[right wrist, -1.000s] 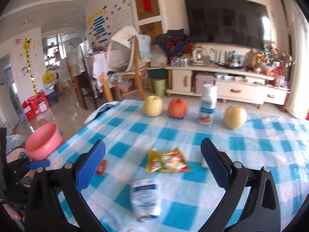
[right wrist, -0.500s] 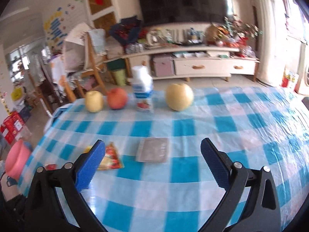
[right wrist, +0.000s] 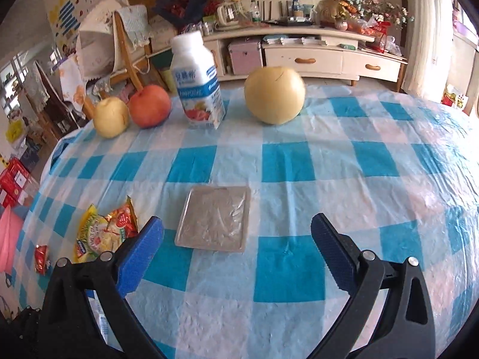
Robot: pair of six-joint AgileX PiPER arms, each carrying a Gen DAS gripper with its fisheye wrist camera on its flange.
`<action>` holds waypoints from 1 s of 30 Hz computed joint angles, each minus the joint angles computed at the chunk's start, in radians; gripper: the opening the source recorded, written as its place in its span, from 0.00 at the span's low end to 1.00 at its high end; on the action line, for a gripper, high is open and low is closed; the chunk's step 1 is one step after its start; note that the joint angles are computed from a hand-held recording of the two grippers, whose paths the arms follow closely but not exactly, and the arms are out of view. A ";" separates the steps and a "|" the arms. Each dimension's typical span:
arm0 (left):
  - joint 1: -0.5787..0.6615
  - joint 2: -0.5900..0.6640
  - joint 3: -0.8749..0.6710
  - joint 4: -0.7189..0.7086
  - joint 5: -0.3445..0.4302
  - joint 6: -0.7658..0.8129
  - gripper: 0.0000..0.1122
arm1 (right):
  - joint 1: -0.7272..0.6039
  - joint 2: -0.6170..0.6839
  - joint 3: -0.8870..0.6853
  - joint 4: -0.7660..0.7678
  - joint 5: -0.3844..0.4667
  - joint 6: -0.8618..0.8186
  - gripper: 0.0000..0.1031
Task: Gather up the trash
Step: 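Close the left tool on the white milk bag while the right tool closes on the foil tray, then lift the white milk bag and foil tray and carry them to the pink basin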
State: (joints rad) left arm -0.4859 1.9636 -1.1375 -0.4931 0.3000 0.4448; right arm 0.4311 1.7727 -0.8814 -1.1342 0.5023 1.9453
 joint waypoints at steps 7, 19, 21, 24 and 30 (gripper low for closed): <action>-0.031 0.031 -0.041 0.224 -0.020 -0.205 0.56 | -0.041 0.089 -0.079 0.039 -0.042 -0.121 0.96; -0.015 0.056 -0.060 0.104 -0.049 -0.064 0.55 | -0.039 0.168 -0.181 0.138 0.011 -0.320 0.66; -0.008 0.054 -0.054 0.050 -0.049 0.003 0.55 | -0.040 0.165 -0.175 0.130 0.005 -0.315 0.65; 0.008 0.049 -0.048 -0.036 -0.036 0.096 0.55 | -0.041 0.155 -0.156 0.100 -0.008 -0.274 0.64; 0.053 0.032 -0.024 -0.167 -0.013 0.245 0.55 | -0.036 0.117 -0.106 0.049 -0.037 -0.196 0.63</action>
State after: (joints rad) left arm -0.4327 1.9954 -1.1618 -0.6604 0.2873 0.6902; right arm 0.3948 1.8901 -0.9874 -1.0852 0.4652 1.7488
